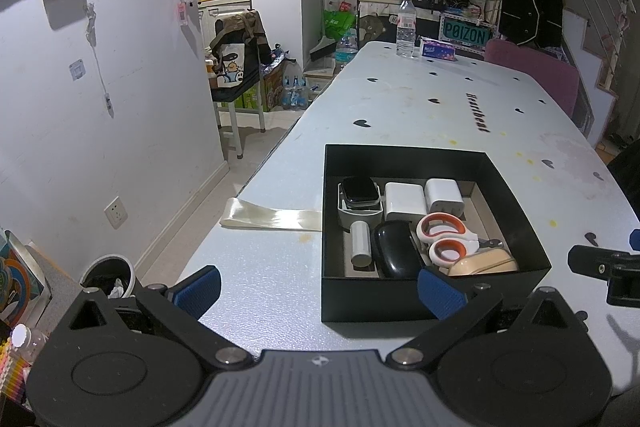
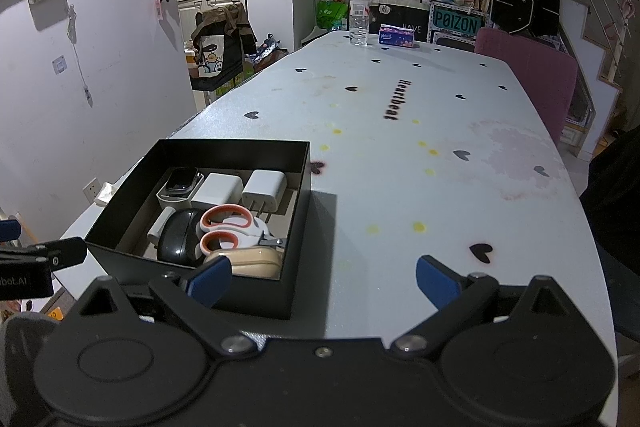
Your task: Organize rigid objects
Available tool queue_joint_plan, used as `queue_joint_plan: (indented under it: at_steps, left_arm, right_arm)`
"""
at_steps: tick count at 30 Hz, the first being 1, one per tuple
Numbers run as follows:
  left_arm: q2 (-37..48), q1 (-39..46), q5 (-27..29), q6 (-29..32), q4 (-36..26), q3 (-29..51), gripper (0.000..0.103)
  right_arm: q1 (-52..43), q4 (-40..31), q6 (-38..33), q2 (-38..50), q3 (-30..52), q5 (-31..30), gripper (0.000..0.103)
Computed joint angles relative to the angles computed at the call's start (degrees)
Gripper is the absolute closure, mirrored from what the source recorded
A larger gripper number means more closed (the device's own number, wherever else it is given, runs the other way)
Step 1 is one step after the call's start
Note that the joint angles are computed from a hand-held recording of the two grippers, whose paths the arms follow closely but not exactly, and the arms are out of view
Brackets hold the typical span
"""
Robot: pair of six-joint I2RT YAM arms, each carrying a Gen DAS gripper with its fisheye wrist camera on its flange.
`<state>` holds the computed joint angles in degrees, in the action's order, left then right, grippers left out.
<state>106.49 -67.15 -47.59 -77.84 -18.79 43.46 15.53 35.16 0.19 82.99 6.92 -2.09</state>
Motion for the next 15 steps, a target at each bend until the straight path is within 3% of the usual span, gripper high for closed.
queue_joint_plan:
  at_steps: [15]
  left_arm:
    - [0.2, 0.0, 0.0, -0.1, -0.2, 0.3, 0.0]
  right_arm:
    - [-0.1, -0.1, -0.1, 0.0, 0.1, -0.1, 0.003]
